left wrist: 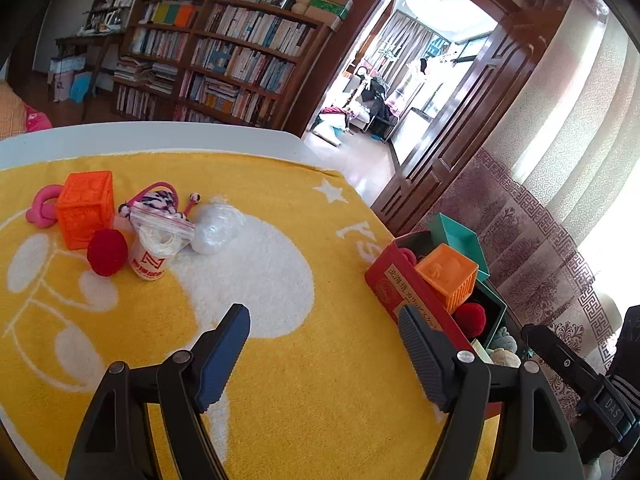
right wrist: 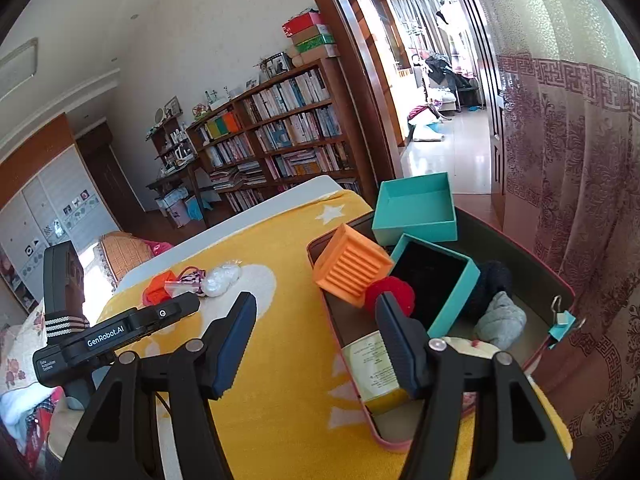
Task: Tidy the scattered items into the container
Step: 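Withdraw both grippers from the tin toward the remaining toys, then grasp the bagged tape roll with the right gripper while the left grasps the red ball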
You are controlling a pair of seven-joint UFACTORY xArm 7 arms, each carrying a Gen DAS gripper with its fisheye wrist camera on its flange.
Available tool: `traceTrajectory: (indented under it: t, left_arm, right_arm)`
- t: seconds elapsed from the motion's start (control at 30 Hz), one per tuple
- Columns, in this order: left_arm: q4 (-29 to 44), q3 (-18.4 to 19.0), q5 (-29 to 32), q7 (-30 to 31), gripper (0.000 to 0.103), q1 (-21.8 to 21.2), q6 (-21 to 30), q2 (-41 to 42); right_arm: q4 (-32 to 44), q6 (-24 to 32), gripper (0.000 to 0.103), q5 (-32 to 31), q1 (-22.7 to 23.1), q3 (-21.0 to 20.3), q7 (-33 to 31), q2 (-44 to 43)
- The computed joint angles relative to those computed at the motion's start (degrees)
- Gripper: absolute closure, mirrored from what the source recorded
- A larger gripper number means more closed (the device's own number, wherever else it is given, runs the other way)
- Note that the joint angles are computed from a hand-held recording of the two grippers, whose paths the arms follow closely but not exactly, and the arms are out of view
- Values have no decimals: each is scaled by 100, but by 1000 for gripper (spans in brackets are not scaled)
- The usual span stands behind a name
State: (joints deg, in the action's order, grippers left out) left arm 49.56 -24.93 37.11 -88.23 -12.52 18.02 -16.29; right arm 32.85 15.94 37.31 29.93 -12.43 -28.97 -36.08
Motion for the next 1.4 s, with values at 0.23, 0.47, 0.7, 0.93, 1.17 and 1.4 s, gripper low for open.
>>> traceTrajectory:
  t: [0.23,0.47,0.7,0.93,1.17,1.4]
  left_arm:
    - [-1358,263,-818,-32,25,159,142,-1548]
    - [-2175,367,-1513,247,25,307,290,-2601]
    - [-2422,202,-1969,601,25,554,491,-2953]
    - [-2406,44,-2173,776,25,625,668,-2916]
    - [-2526,103,-2306,757,25,623,589,-2929]
    - [-2579,134,-2416,725,25,615,586,-2889]
  right_arm:
    - [276,203,37,342,543,128,-258,501]
    - [822,730,37,863,531,552,-528,1273]
    - [1641,1303,37,1205,349,1078,-632,2193]
    - [2655,1927,37,1146,-9,1646,-257,3341]
    - [3341,1913,37,751,-367,2215,287,4129]
    - [3806,1716,37,259,-607,2649,909,4729]
